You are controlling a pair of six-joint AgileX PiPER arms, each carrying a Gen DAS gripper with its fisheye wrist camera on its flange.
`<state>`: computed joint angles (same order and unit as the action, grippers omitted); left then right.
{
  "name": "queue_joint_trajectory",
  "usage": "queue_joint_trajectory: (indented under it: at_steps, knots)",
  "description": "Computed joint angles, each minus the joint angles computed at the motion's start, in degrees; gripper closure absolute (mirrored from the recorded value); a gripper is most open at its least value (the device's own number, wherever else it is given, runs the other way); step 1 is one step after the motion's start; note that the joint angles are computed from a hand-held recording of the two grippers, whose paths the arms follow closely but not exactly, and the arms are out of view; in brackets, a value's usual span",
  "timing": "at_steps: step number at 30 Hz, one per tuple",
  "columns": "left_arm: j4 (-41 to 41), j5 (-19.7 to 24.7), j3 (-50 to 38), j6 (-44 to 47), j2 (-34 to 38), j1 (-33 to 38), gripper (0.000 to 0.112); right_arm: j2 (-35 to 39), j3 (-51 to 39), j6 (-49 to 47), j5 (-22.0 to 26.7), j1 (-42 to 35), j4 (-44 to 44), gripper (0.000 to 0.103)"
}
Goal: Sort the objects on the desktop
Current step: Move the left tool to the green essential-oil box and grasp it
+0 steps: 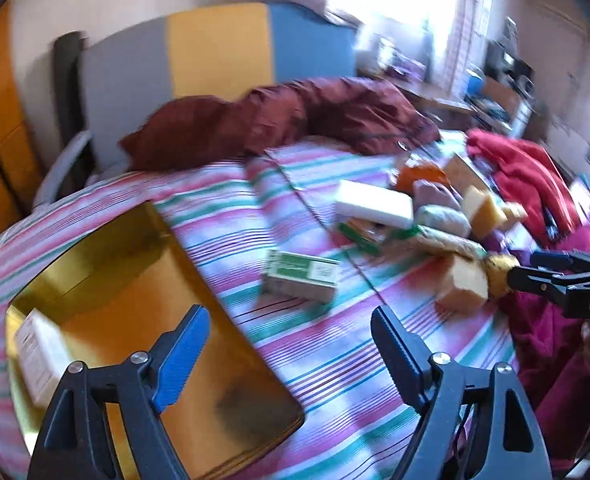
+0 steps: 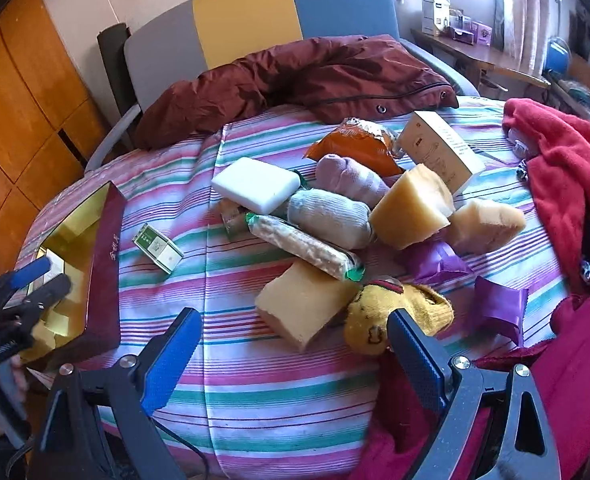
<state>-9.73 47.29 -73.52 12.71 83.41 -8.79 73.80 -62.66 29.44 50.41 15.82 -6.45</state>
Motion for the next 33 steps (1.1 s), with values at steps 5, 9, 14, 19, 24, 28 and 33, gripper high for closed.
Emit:
queue_joint_trajectory:
  at_steps: [5, 9, 14, 19, 24, 28, 33]
  knots:
    - [-0.16, 2.69, -5.71, 4.01, 6.98, -0.68, 0.025, 0.81, 1.54, -0.33, -1.52, -1.3, 2.76, 0.009]
    - [-1.91, 5.09, -10.63, 5.0, 11.7, 0.32, 0.02, 0.93, 2.15, 0.09, -2.37, -1.58, 3.02, 0.009]
    - [0.07, 6.47, -15.68, 4.93, 16.57, -0.68, 0.014, 1.77, 2.17, -1.36, -3.02, -2.26, 4.71, 0.009]
    - [3.14, 7.85, -19.14, 4.88, 20.6, -2.07, 0.014, 2.14, 2.98, -2.69, -3.9, -2.86, 7.0, 0.009]
    - [6.25, 7.85, -20.76, 5.56, 23.25, -3.49, 0.014, 2.11, 4.22, -6.48, -5.74, -3.86, 11.75, 0.009]
    - [7.07, 8.56, -22.7, 4.88, 25.66, -3.29, 0.014, 3.43, 4.7, -7.62, -6.78, -4.85, 15.3, 0.009]
    - [7.79, 11.11, -25.81, 4.55, 28.23, -3.41, 0.027, 6.26, 3.85, -6.09, -7.94, -5.35, 16.12, 0.009]
